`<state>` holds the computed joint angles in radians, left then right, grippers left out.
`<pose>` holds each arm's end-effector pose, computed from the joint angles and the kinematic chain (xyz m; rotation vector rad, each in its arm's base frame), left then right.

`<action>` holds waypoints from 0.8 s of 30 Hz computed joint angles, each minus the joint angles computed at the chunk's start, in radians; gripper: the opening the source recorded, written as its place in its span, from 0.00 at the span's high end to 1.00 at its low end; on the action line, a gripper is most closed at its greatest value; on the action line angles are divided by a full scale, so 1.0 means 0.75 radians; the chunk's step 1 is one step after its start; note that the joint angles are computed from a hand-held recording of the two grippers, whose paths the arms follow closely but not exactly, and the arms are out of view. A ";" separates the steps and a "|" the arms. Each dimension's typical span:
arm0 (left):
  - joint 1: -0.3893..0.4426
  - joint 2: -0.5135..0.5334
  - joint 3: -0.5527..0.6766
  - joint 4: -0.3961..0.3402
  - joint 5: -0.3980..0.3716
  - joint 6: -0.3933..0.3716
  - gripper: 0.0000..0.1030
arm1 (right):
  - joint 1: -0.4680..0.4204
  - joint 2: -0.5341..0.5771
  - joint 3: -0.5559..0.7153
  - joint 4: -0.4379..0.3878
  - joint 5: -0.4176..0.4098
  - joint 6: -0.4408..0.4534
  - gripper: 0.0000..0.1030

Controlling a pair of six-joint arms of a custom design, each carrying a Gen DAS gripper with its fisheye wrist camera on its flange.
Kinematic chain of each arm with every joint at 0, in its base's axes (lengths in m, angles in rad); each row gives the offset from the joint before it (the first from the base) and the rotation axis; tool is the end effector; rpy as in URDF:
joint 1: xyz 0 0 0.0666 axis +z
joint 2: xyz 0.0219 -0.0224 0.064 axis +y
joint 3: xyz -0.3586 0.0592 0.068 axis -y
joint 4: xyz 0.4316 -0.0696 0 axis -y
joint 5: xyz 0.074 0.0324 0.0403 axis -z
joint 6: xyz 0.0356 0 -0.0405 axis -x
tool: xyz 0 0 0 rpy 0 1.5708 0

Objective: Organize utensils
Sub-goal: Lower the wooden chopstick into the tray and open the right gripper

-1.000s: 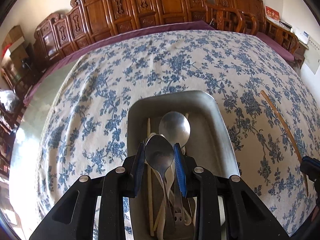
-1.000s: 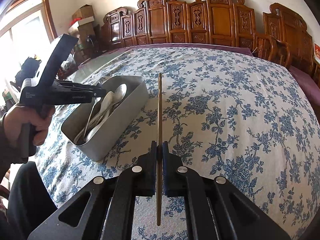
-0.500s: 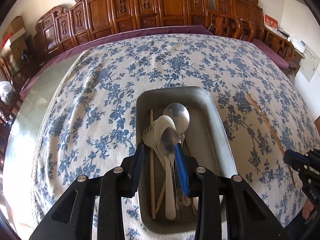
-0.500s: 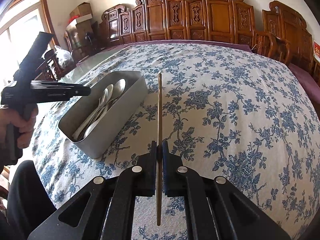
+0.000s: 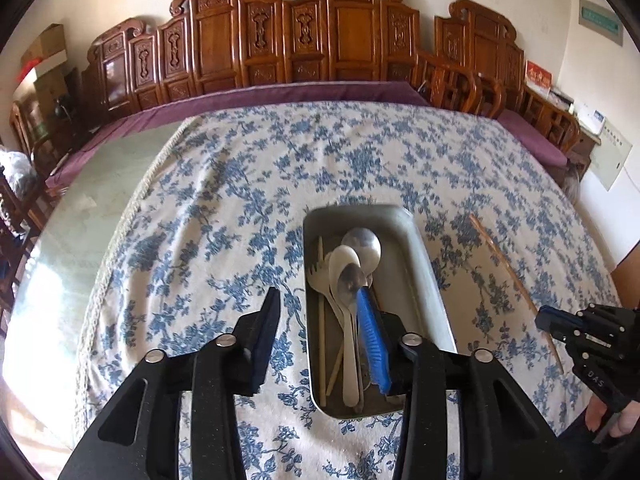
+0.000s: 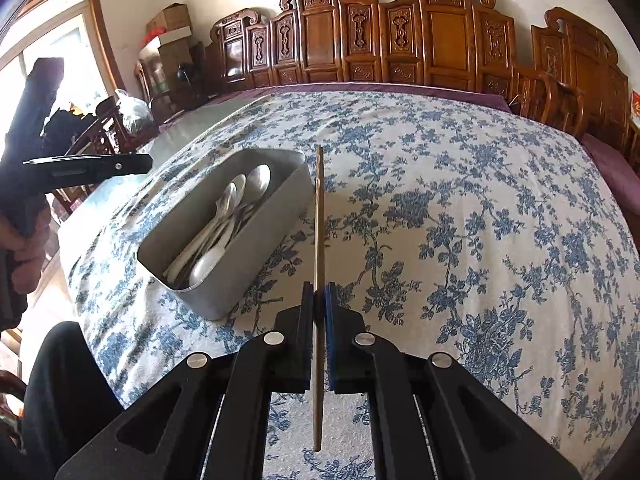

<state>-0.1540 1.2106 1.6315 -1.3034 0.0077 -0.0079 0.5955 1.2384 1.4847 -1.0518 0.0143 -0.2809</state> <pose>0.4174 -0.0655 0.5817 0.2019 2.4464 -0.0736 0.3842 0.2592 0.5178 -0.3712 2.3848 0.3965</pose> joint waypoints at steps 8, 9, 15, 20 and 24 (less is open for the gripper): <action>0.026 -0.035 0.045 -0.011 0.048 -0.027 0.38 | 0.045 0.036 0.099 -0.035 0.030 -0.024 0.94; 0.028 -0.044 0.043 -0.007 0.053 -0.030 0.28 | 0.053 0.044 0.113 -0.038 0.033 -0.029 0.94; 0.061 -0.087 0.003 0.021 0.137 -0.055 0.08 | 0.089 0.093 0.180 -0.054 0.040 -0.066 0.94; 0.093 -0.112 -0.042 0.029 0.159 -0.084 0.08 | 0.112 0.156 0.243 -0.071 0.036 -0.110 0.94; 0.144 -0.129 -0.086 0.036 0.173 -0.103 0.08 | 0.128 0.220 0.303 -0.079 0.023 -0.147 0.94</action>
<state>-0.0462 1.1140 1.5666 -1.2762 0.1376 -0.0854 0.6914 1.4034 1.7120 -1.1112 0.0315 -0.3915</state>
